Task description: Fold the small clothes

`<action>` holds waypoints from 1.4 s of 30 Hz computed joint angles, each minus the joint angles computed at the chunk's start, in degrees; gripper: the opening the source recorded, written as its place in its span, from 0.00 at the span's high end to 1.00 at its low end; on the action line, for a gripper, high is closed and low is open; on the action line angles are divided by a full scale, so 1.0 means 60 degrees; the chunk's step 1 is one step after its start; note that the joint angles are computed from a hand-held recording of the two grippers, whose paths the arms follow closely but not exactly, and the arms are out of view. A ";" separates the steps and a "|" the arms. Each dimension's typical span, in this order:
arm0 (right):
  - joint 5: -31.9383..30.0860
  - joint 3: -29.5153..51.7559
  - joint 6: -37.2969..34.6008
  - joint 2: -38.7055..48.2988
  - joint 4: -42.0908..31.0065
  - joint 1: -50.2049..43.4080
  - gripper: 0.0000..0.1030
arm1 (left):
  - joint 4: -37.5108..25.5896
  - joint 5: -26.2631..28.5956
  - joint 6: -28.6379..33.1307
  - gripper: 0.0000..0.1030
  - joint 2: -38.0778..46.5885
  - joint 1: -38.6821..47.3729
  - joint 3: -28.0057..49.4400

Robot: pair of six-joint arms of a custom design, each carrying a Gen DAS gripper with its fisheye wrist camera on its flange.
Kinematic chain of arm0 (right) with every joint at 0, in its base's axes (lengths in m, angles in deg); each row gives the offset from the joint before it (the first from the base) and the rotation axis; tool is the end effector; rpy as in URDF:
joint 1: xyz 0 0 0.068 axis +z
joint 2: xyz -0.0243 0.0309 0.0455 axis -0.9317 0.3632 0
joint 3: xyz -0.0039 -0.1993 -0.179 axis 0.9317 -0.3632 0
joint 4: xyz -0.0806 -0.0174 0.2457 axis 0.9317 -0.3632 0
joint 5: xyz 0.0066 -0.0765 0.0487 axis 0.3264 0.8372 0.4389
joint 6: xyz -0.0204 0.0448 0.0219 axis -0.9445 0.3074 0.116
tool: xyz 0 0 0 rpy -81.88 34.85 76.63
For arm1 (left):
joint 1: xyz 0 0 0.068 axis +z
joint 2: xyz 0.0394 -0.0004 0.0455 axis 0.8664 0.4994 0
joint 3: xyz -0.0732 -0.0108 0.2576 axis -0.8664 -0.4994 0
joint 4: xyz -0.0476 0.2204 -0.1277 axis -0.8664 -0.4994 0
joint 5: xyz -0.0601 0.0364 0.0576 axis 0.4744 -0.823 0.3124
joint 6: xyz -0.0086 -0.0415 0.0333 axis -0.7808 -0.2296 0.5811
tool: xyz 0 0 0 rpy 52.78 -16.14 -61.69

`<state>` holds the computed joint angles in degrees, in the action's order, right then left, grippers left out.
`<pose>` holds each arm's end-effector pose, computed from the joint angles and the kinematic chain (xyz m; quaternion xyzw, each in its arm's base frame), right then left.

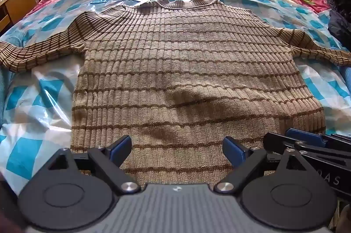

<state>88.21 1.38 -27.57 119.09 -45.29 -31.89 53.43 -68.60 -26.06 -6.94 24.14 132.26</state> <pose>0.2166 0.1577 0.2101 -0.0067 0.9293 0.1744 0.3253 0.2192 -0.1463 0.2295 0.0227 0.9548 -0.0249 0.2955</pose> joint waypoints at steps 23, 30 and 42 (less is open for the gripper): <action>0.0651 0.0178 -0.0391 0.0227 -0.0182 0.0348 0.56 | 0.0121 -0.0306 -0.0195 0.09 -0.0116 -0.0064 -0.0311; 0.0706 0.0179 -0.0456 0.0253 -0.0177 0.0363 0.56 | 0.0064 -0.0476 -0.0236 0.09 -0.0106 -0.0144 -0.0270; 0.0782 0.0189 -0.0502 0.0284 -0.0178 0.0409 0.55 | -0.0038 -0.0601 -0.0266 0.09 -0.0080 -0.0194 -0.0196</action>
<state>92.90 2.52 -30.58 120.80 -46.36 -29.44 53.21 -72.20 -27.66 -7.42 22.97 131.09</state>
